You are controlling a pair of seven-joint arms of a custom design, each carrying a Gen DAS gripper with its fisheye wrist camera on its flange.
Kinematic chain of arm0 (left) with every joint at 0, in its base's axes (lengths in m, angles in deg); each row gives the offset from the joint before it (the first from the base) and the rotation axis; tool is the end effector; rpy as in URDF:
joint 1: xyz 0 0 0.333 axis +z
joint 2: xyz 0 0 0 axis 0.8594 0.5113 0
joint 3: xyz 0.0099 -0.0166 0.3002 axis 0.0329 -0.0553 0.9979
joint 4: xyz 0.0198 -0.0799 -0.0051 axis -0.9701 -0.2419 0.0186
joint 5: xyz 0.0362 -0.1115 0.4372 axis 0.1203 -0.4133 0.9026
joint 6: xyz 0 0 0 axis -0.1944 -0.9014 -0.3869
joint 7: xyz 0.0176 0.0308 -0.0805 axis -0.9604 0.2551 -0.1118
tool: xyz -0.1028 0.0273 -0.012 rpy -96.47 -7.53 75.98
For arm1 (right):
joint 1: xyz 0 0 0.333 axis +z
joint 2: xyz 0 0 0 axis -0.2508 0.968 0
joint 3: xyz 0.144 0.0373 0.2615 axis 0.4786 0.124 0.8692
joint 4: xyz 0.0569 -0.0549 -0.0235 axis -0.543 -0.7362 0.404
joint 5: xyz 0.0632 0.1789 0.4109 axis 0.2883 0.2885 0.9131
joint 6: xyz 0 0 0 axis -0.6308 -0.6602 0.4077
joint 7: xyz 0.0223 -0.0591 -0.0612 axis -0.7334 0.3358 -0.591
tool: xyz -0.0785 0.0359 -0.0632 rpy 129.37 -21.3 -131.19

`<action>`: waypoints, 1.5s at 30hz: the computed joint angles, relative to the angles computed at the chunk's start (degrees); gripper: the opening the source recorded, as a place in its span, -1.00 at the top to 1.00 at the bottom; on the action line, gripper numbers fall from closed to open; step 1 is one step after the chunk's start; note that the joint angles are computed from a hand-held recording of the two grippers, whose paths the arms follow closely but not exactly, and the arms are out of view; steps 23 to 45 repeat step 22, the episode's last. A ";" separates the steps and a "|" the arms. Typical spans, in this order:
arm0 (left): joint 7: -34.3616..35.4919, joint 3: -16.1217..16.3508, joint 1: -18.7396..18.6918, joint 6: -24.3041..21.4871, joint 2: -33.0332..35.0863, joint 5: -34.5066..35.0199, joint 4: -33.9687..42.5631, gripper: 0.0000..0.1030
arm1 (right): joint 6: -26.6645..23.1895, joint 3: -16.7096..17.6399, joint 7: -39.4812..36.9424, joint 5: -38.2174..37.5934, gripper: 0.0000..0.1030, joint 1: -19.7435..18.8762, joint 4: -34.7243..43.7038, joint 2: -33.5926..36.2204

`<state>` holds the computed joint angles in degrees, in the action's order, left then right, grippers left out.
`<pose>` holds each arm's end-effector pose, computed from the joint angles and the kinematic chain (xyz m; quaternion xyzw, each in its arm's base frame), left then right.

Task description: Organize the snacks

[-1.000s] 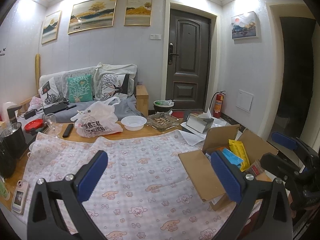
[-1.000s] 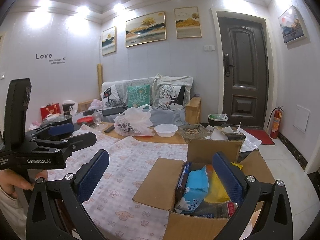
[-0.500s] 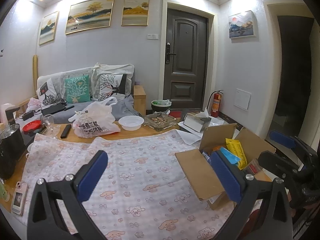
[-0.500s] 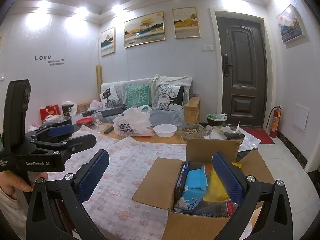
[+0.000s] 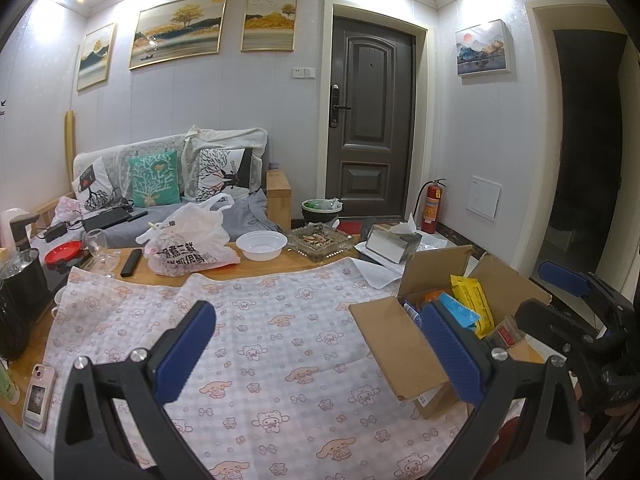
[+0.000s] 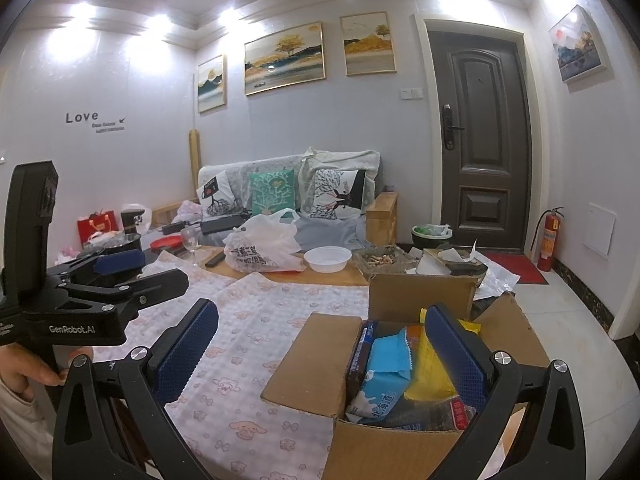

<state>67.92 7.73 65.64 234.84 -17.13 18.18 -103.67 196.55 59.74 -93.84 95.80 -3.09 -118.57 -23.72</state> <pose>0.5709 -0.0845 0.5061 -0.6769 0.4807 -0.3468 0.4365 0.6663 0.1767 0.5043 -0.7479 0.2909 -0.1842 0.5675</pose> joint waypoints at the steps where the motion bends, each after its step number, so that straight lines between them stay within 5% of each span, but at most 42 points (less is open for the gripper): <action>1: -0.01 -0.01 0.01 -0.02 0.03 0.00 0.02 -0.98 | -0.07 -0.03 0.05 -0.09 -1.00 -0.01 -0.02 -0.01; 45: 0.76 0.07 0.30 0.47 -0.21 -0.46 -0.49 -0.98 | -0.08 -0.07 0.69 -0.63 -1.00 0.01 0.11 -0.06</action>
